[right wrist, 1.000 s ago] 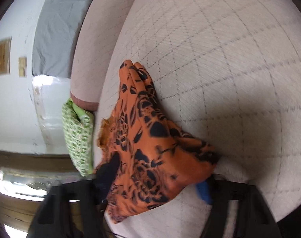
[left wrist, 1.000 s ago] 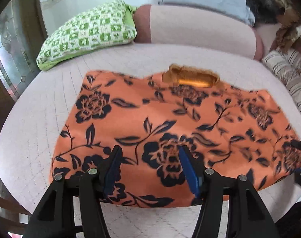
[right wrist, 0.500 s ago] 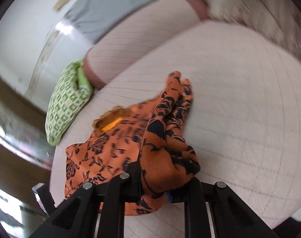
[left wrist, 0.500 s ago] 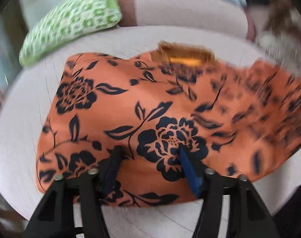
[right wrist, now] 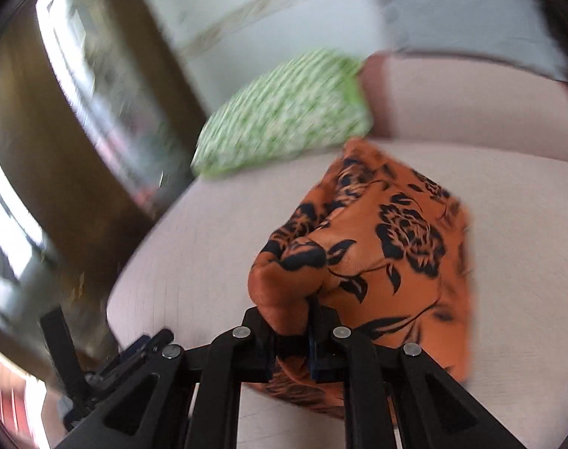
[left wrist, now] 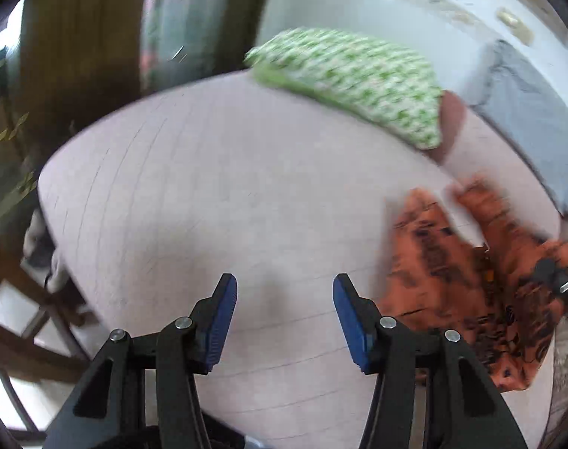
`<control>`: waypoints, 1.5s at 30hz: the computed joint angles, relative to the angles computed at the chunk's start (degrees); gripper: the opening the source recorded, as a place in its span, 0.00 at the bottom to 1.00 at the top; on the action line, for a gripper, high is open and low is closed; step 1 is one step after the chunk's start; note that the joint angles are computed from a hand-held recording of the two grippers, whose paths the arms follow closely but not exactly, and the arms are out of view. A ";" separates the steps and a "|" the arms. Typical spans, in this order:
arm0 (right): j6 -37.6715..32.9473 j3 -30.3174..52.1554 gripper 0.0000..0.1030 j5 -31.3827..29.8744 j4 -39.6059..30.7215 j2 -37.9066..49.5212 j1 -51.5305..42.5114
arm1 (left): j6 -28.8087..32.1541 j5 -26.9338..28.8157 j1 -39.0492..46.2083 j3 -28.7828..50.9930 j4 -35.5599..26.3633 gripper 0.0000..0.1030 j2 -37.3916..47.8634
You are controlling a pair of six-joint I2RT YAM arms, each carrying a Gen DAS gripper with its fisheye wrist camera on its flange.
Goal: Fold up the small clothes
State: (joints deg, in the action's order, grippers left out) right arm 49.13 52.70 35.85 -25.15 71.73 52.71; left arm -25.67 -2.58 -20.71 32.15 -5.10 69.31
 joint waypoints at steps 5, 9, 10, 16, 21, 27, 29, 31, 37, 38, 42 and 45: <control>-0.31 1.71 0.13 -13.19 7.04 20.73 -5.07 | -1.04 4.52 2.50 -1.08 4.41 0.51 2.36; 0.08 -1.03 0.12 -9.69 7.55 14.61 -2.82 | -0.52 4.40 0.25 0.25 5.06 0.51 3.80; -0.16 -1.19 0.12 -8.14 7.13 12.22 -2.24 | -0.65 5.25 0.41 0.51 4.57 0.51 3.39; 0.80 -1.08 0.12 1.35 7.39 4.22 2.72 | 0.15 5.40 1.05 -0.91 2.80 0.51 -0.53; -1.49 -2.44 0.13 -3.94 13.34 10.93 2.63 | -0.57 6.02 1.63 -0.87 2.84 0.52 0.17; -3.97 -7.99 0.48 -13.54 20.95 14.09 0.11 | 1.39 7.27 0.41 -1.35 3.18 0.52 -0.62; -5.60 -9.05 0.83 -15.72 20.45 10.71 0.12 | 1.94 8.09 -0.13 -1.71 3.50 0.52 -1.35; -4.96 -11.66 0.84 -15.48 19.75 5.96 1.25 | 3.46 10.18 -0.97 -1.78 3.50 0.52 -1.80; 4.78 -26.52 0.84 -11.86 20.59 -16.08 0.85 | 4.79 16.10 -5.48 0.92 1.91 0.52 1.41; 6.04 -28.66 0.84 -11.28 19.89 -20.14 0.24 | 4.34 16.59 -5.95 1.52 1.57 0.52 1.86; 7.15 -33.12 0.84 -13.76 18.55 -28.86 -2.25 | 2.63 16.10 -7.39 4.47 -0.47 0.52 3.30; 6.04 -33.96 0.84 -16.48 20.38 -28.97 -3.72 | 1.89 15.38 -8.71 4.92 -1.65 0.52 2.77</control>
